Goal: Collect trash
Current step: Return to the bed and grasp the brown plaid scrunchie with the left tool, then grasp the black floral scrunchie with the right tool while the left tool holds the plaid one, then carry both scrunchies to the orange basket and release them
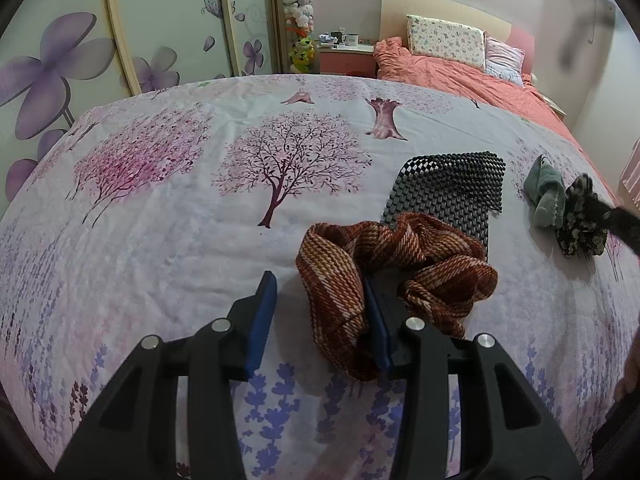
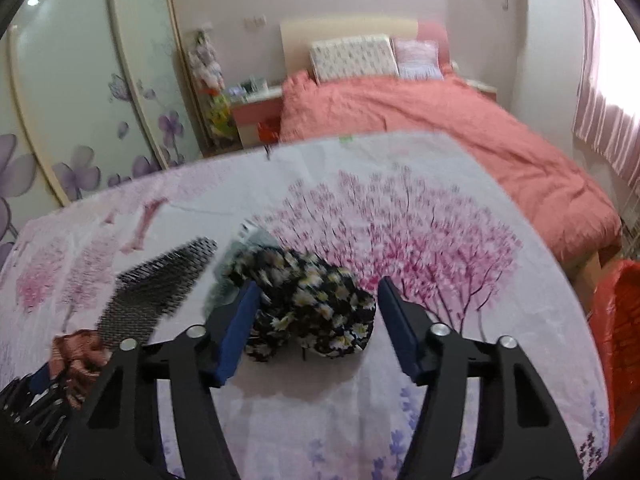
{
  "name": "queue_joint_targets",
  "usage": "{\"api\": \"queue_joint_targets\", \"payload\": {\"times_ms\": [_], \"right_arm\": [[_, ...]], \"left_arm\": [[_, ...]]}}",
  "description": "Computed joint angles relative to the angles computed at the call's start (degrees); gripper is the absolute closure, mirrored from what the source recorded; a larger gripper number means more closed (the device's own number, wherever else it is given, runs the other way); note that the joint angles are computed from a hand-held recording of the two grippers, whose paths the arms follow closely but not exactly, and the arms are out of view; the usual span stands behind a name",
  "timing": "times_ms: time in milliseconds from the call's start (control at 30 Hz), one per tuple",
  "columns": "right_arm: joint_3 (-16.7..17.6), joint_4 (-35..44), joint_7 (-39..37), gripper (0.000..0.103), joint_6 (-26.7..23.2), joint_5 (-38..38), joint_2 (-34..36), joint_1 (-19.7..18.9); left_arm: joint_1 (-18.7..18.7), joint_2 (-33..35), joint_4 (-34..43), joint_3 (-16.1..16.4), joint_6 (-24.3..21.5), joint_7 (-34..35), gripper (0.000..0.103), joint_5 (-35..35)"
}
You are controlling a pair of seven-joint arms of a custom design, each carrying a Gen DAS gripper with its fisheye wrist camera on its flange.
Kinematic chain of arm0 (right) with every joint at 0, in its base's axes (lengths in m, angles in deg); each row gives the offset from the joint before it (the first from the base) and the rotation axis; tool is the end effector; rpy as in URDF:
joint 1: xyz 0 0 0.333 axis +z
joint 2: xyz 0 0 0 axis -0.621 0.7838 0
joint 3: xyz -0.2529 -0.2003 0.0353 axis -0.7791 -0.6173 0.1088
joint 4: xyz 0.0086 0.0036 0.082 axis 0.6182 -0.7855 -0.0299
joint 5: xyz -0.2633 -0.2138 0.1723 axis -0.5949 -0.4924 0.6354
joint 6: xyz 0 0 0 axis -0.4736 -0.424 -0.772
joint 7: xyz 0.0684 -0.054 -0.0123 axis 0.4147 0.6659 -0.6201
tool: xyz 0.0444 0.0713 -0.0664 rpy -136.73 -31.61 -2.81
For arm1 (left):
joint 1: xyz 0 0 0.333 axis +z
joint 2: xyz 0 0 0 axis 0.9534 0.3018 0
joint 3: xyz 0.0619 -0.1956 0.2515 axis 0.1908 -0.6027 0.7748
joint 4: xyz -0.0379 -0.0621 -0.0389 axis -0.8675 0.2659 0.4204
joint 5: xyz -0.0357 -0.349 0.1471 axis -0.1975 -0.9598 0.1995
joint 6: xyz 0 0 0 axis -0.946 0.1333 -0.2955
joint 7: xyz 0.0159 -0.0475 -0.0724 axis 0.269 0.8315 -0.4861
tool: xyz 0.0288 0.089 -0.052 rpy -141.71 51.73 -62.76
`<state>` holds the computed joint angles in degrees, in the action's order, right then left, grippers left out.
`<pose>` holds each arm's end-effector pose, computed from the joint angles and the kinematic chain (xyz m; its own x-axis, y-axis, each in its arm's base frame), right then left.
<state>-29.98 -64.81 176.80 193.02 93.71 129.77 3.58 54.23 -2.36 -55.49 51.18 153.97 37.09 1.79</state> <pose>0.6895 0.1965 0.2748 -0.2166 -0.9698 -0.1119 -0.6888 0.2330 -0.6865 0.6669 -0.1708 0.2676 0.0746 -0.9971 -0.0150 -0.7835 -0.0493 -0.6194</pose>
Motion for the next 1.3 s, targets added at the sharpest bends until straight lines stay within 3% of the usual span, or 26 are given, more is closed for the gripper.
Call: {"api": "queue_joint_targets", "payload": {"times_ms": [67, 133, 233, 333, 433, 500, 633, 800, 1000, 1300], "right_arm": [[3.43, -0.05, -1.43, 0.084, -0.46, 0.08, -0.76, -2.87], [4.09, -2.68, -1.79, 0.091, 1.44, 0.39, -2.24, -3.06], [1.82, -7.38, -2.7, 0.094, 4.11, 1.71, -4.28, -0.31], [-8.14, -13.78, -2.05, 0.094, 3.48, 4.39, -4.85, 9.46], [-15.6, -18.41, -1.05, 0.094, 0.82, 5.16, -4.5, 16.73], [-18.01, -20.64, 0.9, 0.094, -0.08, 2.78, -4.56, 18.87], [-17.13, -22.31, -0.82, 0.094, 0.75, 5.01, -5.95, 18.58], [-19.71, -20.93, 0.87, 0.094, -2.45, 3.1, -4.08, 20.83], [-15.89, -22.31, 1.13, 0.093, 1.02, 2.64, -6.75, 17.05], [-14.54, -21.84, -0.62, 0.093, 1.54, 4.41, -6.88, 15.68]], "left_arm": [[0.04, -0.01, -0.02, -0.07, 0.04, 0.05, 0.06, -0.1], [-0.03, -0.01, 0.01, -0.04, -0.02, 0.07, 0.06, -0.16], [-0.04, 0.0, 0.01, -0.03, -0.02, 0.12, 0.06, -0.19], [-0.03, -0.01, 0.0, -0.02, -0.02, 0.17, 0.06, -0.24], [-0.07, 0.0, 0.03, -0.01, -0.05, 0.17, 0.06, -0.27], [-0.06, 0.0, 0.03, -0.02, -0.06, 0.2, 0.06, -0.3], [-0.1, 0.01, 0.06, 0.01, -0.11, 0.21, 0.06, -0.3], [0.0, -0.04, 0.04, -0.14, -0.13, 0.21, 0.06, -0.33], [-0.07, 0.11, 0.15, -0.17, 0.04, 0.22, 0.06, -0.65], [0.05, 0.11, 0.07, -0.13, 0.22, 0.61, 0.06, -0.93]]}}
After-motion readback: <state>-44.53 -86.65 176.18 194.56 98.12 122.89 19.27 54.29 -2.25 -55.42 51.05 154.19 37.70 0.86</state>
